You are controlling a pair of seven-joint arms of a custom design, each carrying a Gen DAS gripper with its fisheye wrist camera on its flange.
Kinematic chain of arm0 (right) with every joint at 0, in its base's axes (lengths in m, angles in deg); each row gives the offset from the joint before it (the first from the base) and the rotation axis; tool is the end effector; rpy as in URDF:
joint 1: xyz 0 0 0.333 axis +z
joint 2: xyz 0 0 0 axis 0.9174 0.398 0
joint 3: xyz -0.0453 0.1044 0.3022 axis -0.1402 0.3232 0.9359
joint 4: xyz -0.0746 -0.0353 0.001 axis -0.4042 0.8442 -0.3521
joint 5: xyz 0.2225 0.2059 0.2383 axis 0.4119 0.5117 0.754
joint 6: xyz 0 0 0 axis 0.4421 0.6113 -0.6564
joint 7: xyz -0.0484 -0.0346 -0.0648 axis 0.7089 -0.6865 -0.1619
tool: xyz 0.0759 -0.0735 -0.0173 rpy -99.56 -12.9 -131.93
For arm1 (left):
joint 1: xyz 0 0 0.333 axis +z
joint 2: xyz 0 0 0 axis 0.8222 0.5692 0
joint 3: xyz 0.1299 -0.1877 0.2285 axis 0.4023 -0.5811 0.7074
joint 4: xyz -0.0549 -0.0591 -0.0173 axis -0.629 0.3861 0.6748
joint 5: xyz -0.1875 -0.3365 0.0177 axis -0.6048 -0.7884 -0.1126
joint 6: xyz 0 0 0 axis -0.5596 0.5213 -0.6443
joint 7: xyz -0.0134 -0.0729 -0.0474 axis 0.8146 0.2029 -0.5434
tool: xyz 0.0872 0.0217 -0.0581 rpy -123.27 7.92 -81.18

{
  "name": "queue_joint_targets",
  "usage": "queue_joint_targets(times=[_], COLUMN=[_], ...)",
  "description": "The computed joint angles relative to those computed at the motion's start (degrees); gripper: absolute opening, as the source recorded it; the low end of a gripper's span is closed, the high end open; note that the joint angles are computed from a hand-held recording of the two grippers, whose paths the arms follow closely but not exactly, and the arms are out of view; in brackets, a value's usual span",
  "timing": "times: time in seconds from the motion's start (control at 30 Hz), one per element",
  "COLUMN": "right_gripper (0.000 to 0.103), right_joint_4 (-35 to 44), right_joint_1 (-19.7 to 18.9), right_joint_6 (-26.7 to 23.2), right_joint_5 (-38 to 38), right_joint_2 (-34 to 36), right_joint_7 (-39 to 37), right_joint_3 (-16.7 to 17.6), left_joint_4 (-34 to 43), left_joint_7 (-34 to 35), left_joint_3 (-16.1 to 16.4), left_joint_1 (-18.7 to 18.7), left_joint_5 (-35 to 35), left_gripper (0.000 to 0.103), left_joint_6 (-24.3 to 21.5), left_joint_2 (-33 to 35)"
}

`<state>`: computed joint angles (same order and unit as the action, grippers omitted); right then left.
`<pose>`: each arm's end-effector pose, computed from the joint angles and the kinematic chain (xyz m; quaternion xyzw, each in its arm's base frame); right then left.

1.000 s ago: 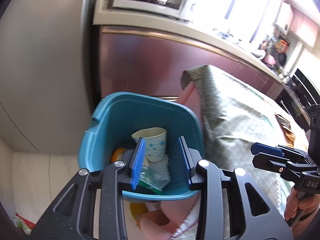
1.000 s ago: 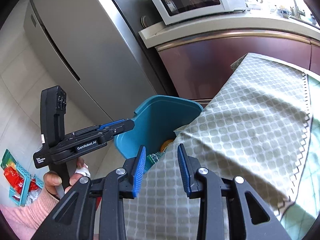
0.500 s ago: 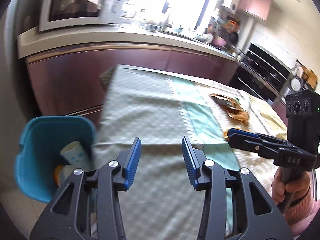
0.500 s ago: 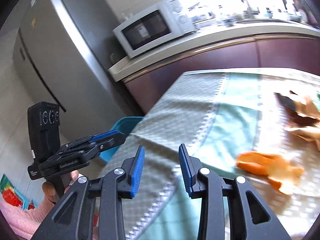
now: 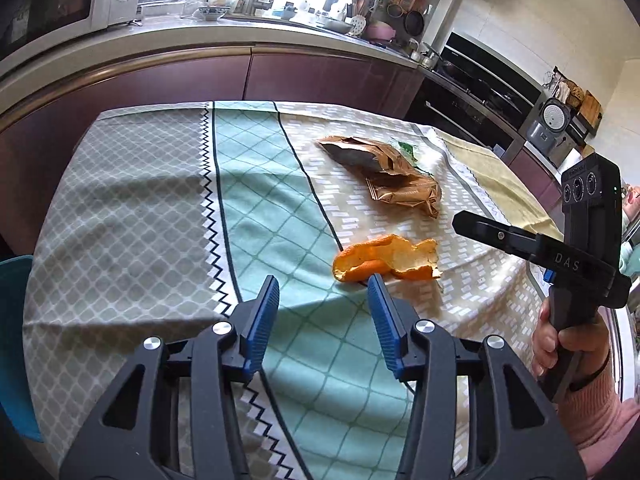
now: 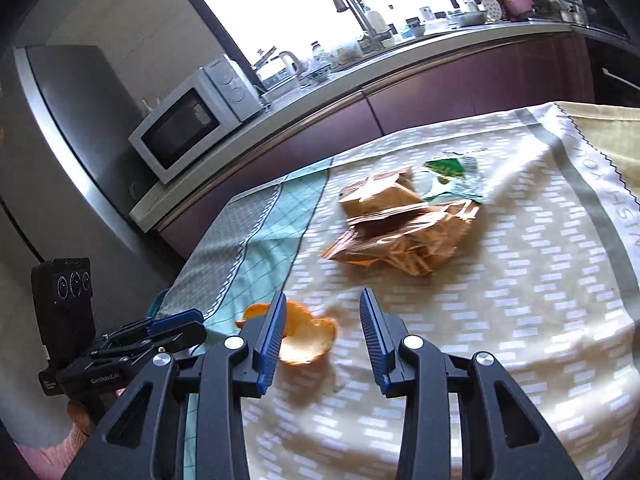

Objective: Collect trash
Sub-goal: 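Return both tools to the table toward the orange peel and gold wrappers, then grasp the orange peel with the left tool while the right tool grasps a gold wrapper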

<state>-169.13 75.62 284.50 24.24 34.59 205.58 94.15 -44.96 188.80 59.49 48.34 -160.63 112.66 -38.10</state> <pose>0.5167 0.2049 0.3623 -0.5989 0.6507 -0.0910 0.4580 0.5345 -0.1318 0.3639 -0.5554 0.7373 -0.3757 0.0827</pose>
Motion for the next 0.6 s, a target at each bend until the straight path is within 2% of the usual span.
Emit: queue_joint_targets(times=[0.1,0.2,0.27,0.4,0.6], right_gripper=[0.05,0.051,0.051,0.056,0.056], right_joint_4=[0.2,1.6,3.2,6.1,9.2], right_joint_1=[-0.1,-1.4,-4.6,-7.7,-9.3], right_joint_6=[0.4,0.0,0.2,-0.4,-1.6], right_joint_5=[2.4,2.9,-0.1,-4.1,-7.3], right_joint_2=[1.0,2.4,3.9,5.9,8.1], right_joint_7=[0.1,1.2,4.6,8.7,12.4], right_joint_3=[-1.1,-1.0,1.1,3.1,4.8], left_joint_4=[1.8,3.1,3.9,5.0,5.9], left_joint_7=[-4.8,-8.8,-10.1,-12.3,-14.6], left_joint_3=[0.0,-0.4,-0.9,-1.6,-2.5], left_joint_1=[-0.5,0.0,0.4,1.1,1.5], left_joint_5=[4.7,8.4,9.7,12.1,15.2], left_gripper=[0.046,0.048,0.049,0.049,0.049], left_joint_6=[0.1,-1.1,-1.5,-2.1,-1.6], left_joint_2=[2.3,3.8,4.6,5.7,6.8])
